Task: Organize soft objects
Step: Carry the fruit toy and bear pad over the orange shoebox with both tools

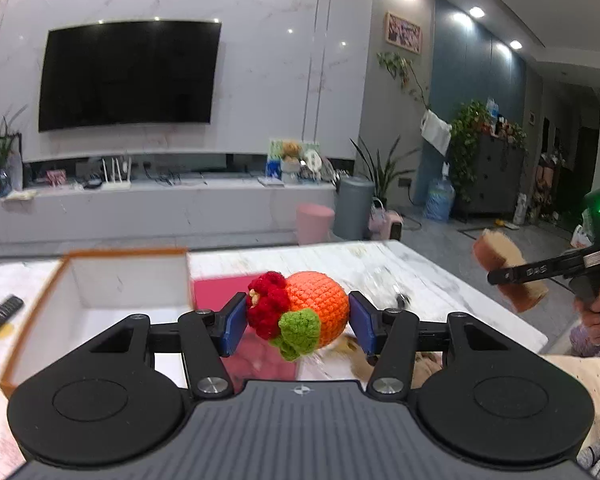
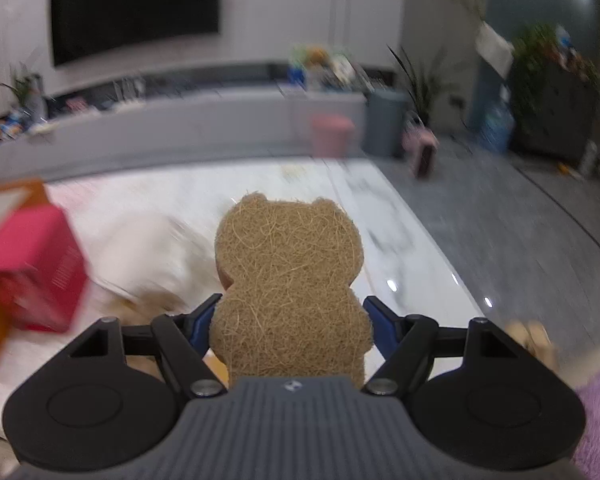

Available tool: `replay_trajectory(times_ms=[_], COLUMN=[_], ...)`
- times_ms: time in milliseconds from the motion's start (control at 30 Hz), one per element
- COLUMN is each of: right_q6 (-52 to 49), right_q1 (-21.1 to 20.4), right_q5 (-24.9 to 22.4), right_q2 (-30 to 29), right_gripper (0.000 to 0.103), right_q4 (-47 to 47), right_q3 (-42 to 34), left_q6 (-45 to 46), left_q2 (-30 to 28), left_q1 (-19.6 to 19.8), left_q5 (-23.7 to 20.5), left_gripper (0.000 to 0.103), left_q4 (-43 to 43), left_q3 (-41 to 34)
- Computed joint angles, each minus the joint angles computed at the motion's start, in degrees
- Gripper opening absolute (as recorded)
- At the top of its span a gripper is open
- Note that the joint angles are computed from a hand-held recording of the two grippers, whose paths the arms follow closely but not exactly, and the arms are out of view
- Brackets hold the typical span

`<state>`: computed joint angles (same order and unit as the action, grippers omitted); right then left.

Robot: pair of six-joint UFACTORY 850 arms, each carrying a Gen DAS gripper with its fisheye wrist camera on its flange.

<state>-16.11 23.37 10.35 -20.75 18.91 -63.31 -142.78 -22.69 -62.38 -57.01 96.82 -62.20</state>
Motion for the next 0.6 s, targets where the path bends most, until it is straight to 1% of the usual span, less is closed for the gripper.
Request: replay_trajectory(times_ms=[67, 100, 167, 233, 300, 400, 533, 600], right_q6=[9.1, 11.1, 13.5, 15.2, 17.4, 23.2, 33.9, 39.0], right_q1=[1.4, 2.3, 4.4, 6.7, 9.1, 12.4, 16.2, 17.8], right_q5=[1.7, 2.6, 4.0, 5.0, 6.4, 8.2, 9.2, 9.5], right_q2=[2.4, 3.1, 4.4, 5.0, 5.2, 4.6, 2.1, -0.1], right_gripper=[0.074, 0.074, 0.074, 0.074, 0.074, 0.074, 0.074, 0.074], right_q4=[-9.7, -11.9, -14.7, -16.2, -18.2, -24.0, -34.1, -38.7], right_q3=[1.1, 1.3, 1.4, 1.0, 0.6, -0.7, -4.1, -6.6], left_q6=[0.2, 0.1, -0.1, -1.2, -4.1, -9.5, -18.2, -22.6], left_q2=[1.4, 2.2, 3.6, 4.9, 6.1, 7.6, 8.9, 10.3], left_q1=[0.2, 0.3, 0.6, 1.0, 1.3, 1.9, 3.1, 4.1], left_q5=[-0.6, -1.1, -2.5, -2.8, -3.3, -4.3, -3.9, -2.6], left_gripper=[0.062, 0.062, 0.062, 0.062, 0.062, 0.062, 0.062, 0.062], left_q4=[-0.1, -0.1, -0.5, -0.7, -0.5, -0.3, 0.7, 1.9], left_q3=[1.0, 1.7, 3.0, 4.6, 6.8, 10.4, 15.4, 18.5])
